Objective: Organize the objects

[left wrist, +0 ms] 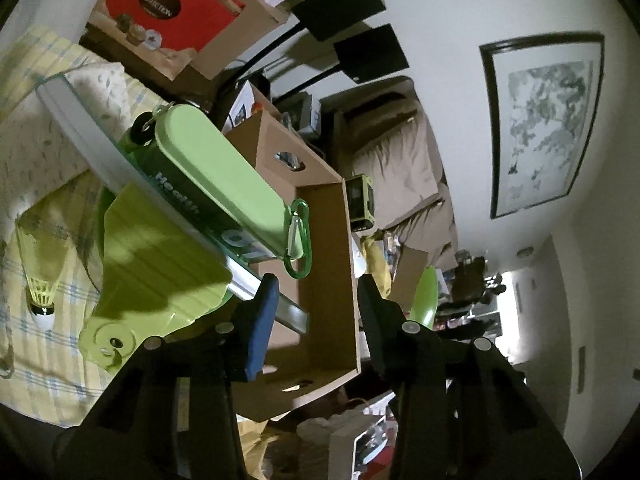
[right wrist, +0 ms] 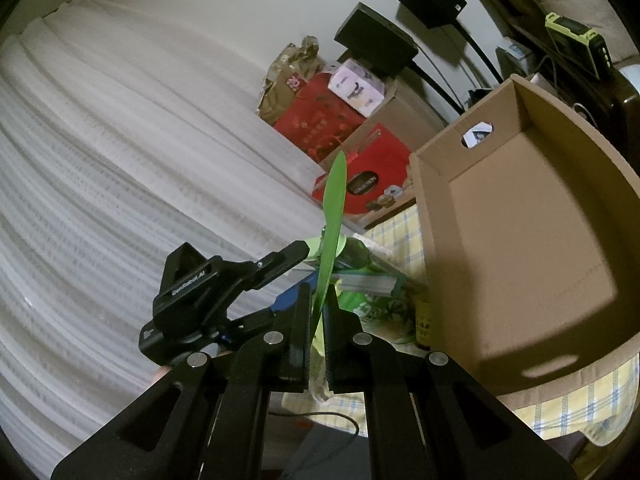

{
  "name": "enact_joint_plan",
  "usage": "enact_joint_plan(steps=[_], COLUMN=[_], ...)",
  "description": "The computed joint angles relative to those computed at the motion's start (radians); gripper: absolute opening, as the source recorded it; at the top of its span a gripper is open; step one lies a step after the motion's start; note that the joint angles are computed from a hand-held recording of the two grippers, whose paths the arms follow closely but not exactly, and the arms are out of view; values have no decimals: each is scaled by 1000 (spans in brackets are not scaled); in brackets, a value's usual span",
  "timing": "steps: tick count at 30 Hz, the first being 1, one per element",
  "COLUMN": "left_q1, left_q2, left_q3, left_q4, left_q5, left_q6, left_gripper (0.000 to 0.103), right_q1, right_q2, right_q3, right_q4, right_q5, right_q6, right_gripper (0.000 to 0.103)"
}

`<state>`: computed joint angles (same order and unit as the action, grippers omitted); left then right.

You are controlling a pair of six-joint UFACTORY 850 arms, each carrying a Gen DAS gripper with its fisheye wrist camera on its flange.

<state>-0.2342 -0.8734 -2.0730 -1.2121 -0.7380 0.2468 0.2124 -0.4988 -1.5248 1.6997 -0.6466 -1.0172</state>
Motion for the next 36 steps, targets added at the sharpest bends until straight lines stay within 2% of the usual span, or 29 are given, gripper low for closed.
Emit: enact_joint_plan(steps=[5,9,16,26,36], left_q1=[-2,-2,-2,8,13], left_q2=[4,1,-11,-21,-36], left_q3=[17,23,18,12,-11], left_q4=[-43,-69,-79,-90,-79], left_q5=[26,29,22,22,11], left_q6=[13,11,-6,-15,-28], left_gripper=[36,29,26,26,26], right_q1=[0,6,30,48,57], right_q2=[-6,-18,-95,-225,-256], right_q3=[-7,-27,-160,-357,-404], right_q4=[-17,-59,-276,-530,-581], right_q5=[9,36,66,-11,-47], right_q6=[12,34,188,393,437], right_gripper=[5,5,5,5,5])
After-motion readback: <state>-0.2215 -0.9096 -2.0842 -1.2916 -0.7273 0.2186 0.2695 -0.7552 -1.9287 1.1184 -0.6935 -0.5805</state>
